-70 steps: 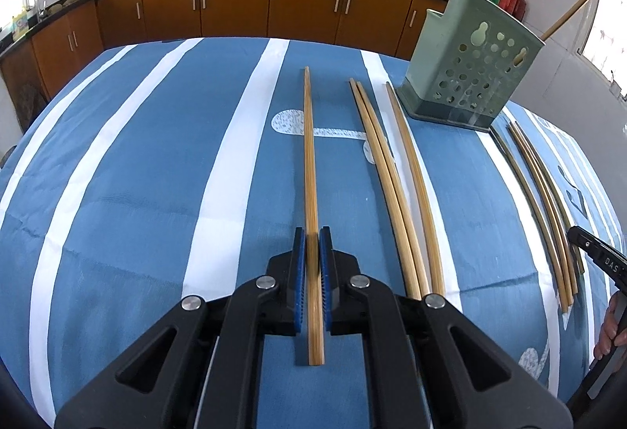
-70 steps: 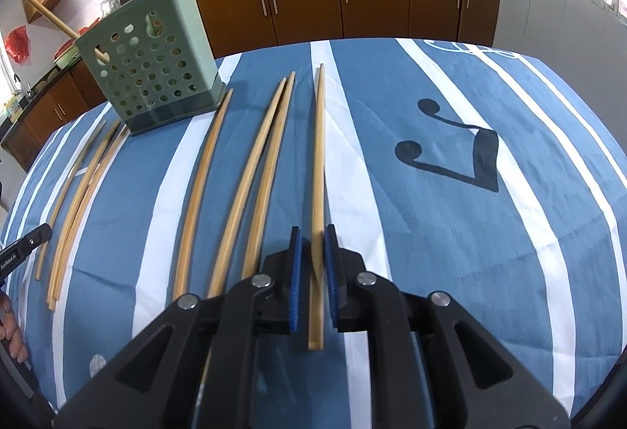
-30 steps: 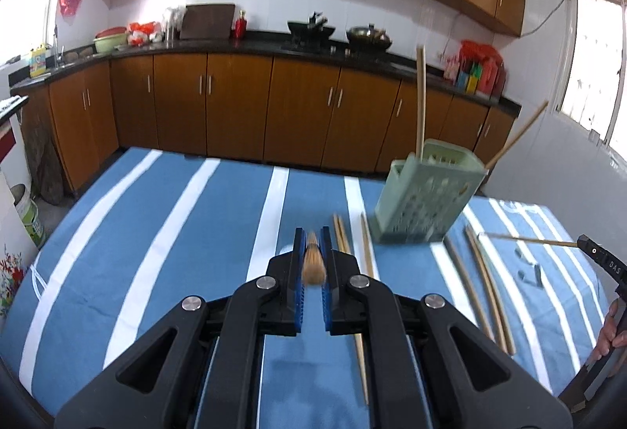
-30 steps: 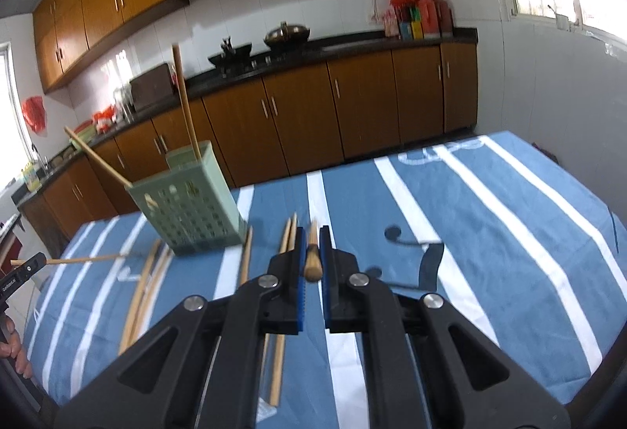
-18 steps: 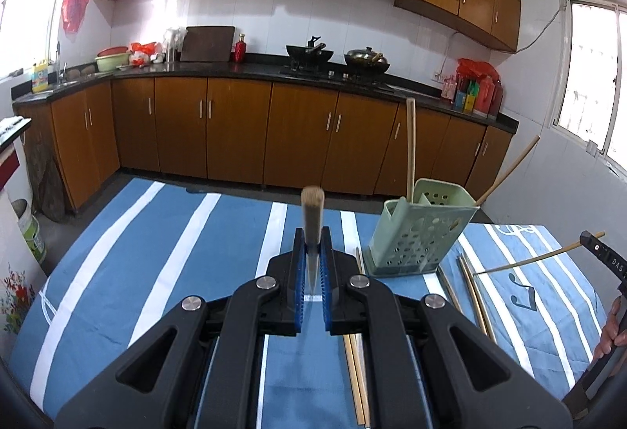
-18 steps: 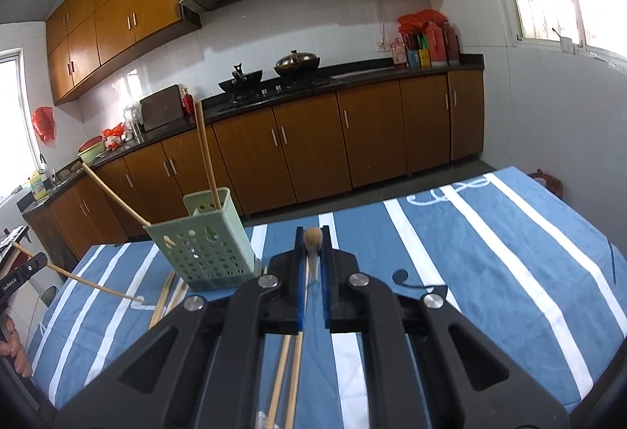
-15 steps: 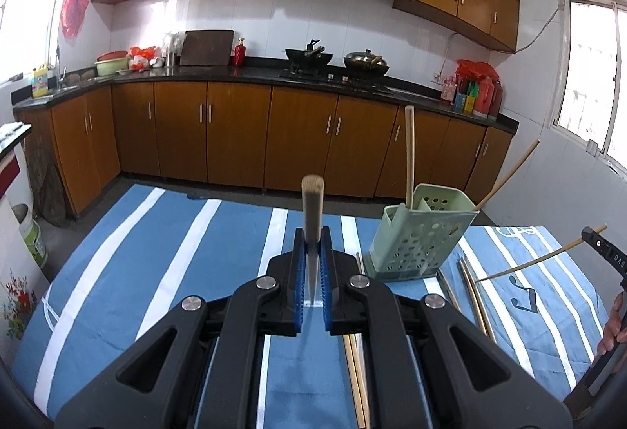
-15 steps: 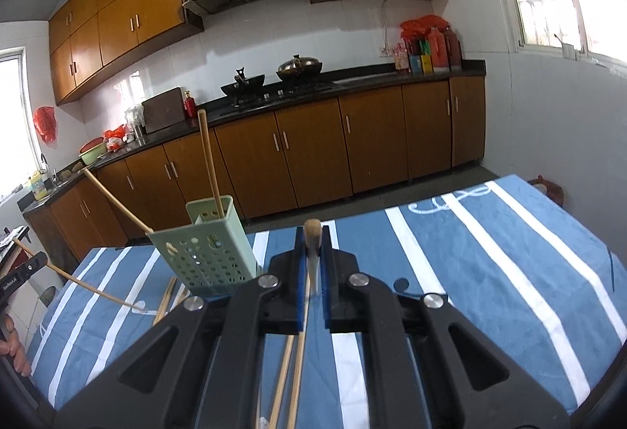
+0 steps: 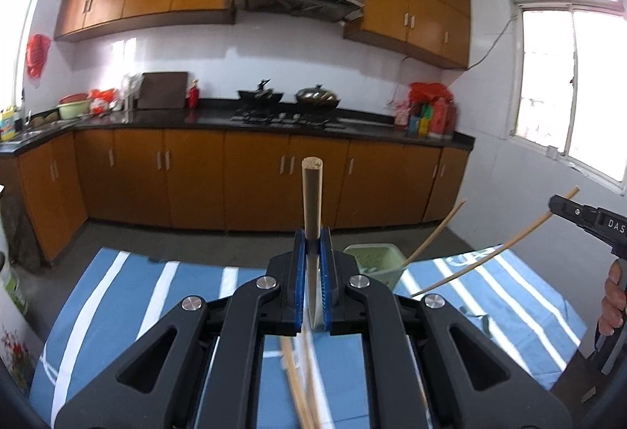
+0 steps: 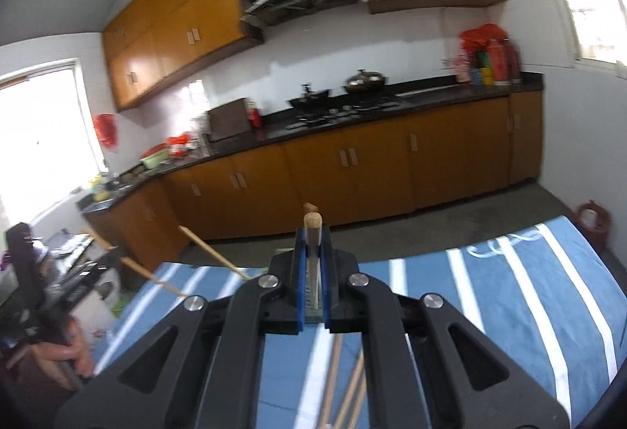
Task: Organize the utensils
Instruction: 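Lift both held chopsticks and insert them upright into the green holder, then open both tools to drop the chopsticks into the green holder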
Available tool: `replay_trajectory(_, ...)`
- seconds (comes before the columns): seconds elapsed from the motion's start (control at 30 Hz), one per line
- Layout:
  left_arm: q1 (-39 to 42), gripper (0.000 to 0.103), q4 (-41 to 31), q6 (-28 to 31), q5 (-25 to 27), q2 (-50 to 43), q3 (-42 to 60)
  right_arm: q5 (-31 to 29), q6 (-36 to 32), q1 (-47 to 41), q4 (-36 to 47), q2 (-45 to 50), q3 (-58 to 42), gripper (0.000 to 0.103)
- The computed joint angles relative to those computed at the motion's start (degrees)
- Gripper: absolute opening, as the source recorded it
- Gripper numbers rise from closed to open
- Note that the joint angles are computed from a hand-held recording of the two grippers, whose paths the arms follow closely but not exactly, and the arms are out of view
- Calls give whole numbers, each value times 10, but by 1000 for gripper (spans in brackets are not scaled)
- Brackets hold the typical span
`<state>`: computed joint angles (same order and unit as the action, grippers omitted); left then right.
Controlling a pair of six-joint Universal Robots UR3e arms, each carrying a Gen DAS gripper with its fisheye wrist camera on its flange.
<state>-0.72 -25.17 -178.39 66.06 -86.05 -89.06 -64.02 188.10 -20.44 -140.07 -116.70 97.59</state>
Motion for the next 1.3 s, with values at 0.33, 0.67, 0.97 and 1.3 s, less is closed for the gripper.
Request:
replay_trajectory(0.33,-95,7,26,-75,104,-158,206,-143,34,135,-68,187,-163,7)
replay_trajectory(0.67,-133,7,33,-87,159,-266,287,-178,34,153,-67,304,-213,7)
replay_trajectory(0.97,-135,8,6,-86,155,-272,268,-193,24,169,-80,335,-211,10)
replay_trajectory(1.3,-127,22,4,-97,155,-245,261,-204,31,171,-111,295,-174,23)
